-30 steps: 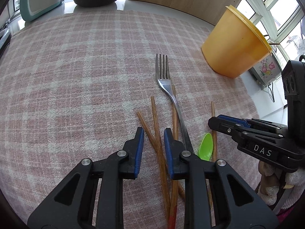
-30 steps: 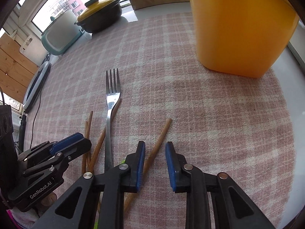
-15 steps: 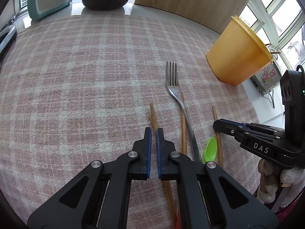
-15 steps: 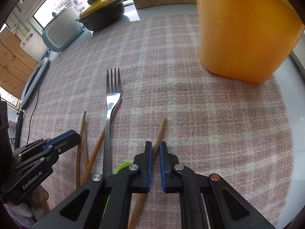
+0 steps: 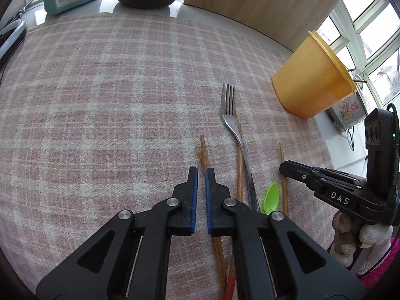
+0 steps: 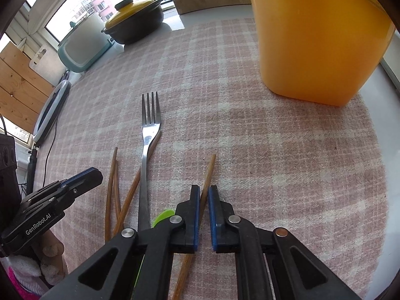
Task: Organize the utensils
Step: 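Close left gripper on a wooden chopstick while right gripper closes on another chopstick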
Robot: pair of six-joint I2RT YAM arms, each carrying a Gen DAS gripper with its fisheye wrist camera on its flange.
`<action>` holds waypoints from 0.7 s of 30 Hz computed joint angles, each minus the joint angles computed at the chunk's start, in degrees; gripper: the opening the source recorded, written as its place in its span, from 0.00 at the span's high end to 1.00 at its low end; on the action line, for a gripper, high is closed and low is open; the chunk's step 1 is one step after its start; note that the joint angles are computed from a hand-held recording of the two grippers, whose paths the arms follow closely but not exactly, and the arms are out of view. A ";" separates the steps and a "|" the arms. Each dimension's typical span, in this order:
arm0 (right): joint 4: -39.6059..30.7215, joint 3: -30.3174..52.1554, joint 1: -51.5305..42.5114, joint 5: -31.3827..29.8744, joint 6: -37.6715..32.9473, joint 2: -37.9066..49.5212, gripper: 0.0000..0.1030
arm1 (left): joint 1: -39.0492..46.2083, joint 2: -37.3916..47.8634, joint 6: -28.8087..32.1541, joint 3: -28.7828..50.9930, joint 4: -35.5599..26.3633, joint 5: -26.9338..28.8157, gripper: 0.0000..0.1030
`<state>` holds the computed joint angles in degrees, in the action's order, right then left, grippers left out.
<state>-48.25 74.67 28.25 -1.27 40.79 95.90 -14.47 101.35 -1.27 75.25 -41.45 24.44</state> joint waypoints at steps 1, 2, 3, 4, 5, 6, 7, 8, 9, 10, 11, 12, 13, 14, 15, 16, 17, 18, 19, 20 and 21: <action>-0.08 -0.01 -0.06 -0.15 -0.08 -0.03 0.96 | -0.25 -0.16 0.47 -0.10 -0.35 -0.52 0.97; -0.17 0.09 -0.12 -0.31 -0.18 0.04 0.96 | -0.49 -0.24 1.19 -0.12 -1.04 -0.76 0.97; -0.24 0.12 -0.15 -0.35 -0.30 0.06 0.96 | -0.76 -0.25 1.97 -0.09 -1.94 -0.77 0.97; -0.27 0.11 -0.21 -0.41 -0.39 0.08 0.96 | -1.04 -0.30 2.57 -0.13 -2.58 -1.02 0.97; -0.29 0.05 -0.31 -0.52 -0.41 0.08 0.96 | -1.33 -0.53 2.84 -0.38 -2.81 -1.41 0.94; -0.29 0.00 -0.38 -0.48 -0.43 0.10 0.96 | -1.53 -0.79 2.85 -0.62 -2.98 -1.45 0.90; -0.31 -0.10 -0.40 -0.41 -0.47 0.03 0.96 | -1.55 -0.94 2.74 -0.76 -3.07 -1.07 0.79; -0.26 -0.16 -0.38 -0.44 -0.46 0.03 0.96 | -1.68 -1.17 2.50 -0.92 -3.11 -0.77 0.72; -0.26 -0.19 -0.36 -0.44 -0.44 0.02 0.96 | -1.83 -1.39 2.29 -1.06 -3.07 -0.74 0.71; -0.34 -0.16 -0.31 -0.37 -0.45 0.03 0.96 | -2.12 -1.53 2.42 -1.12 -3.03 -0.92 0.71; -0.49 0.00 -0.24 -0.31 -0.52 0.12 0.96 | -2.60 -1.78 2.66 -1.27 -2.85 -1.73 0.71; -0.62 0.09 -0.17 -0.24 -0.60 0.14 0.96 | -3.12 -2.04 2.86 -1.48 -2.53 -2.94 0.71; -0.75 0.13 -0.13 -0.12 -0.58 0.10 0.96 | -3.56 -2.17 3.12 -1.58 -2.44 -3.75 0.71; -0.78 0.10 -0.13 -0.12 -0.54 0.00 0.95 | -3.87 -2.21 3.47 -1.60 -2.55 -4.15 0.71; -0.84 0.06 -0.17 -0.12 -0.60 -0.09 0.95 | -4.25 -2.28 3.63 -1.70 -2.47 -4.78 0.71; -0.86 0.04 -0.13 0.01 -0.56 -0.09 0.95 | -4.18 -2.30 4.26 -1.62 -2.63 -5.44 0.71; -0.91 -0.07 -0.21 0.02 -0.65 -0.22 0.95 | -4.37 -2.34 4.54 -1.79 -2.50 -6.22 0.72; -0.96 -0.10 -0.31 -0.06 -0.75 -0.23 0.95 | -4.61 -2.25 4.87 -1.85 -2.55 -6.99 0.73; -1.12 -0.04 -0.37 -0.03 -0.90 -0.17 0.95 | -4.91 -2.14 5.05 -1.89 -2.54 -8.00 0.78; -1.28 0.12 -0.47 0.00 -1.10 0.00 0.95 | -5.33 -2.38 5.09 -2.25 -1.90 -8.75 0.79; -1.46 0.32 -0.50 0.10 -1.21 0.17 0.95 | -5.45 -2.45 5.59 -2.23 -2.07 -9.18 0.79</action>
<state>-49.71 75.00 27.75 -1.17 39.59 96.08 -19.92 98.91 4.31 73.02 -43.53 15.26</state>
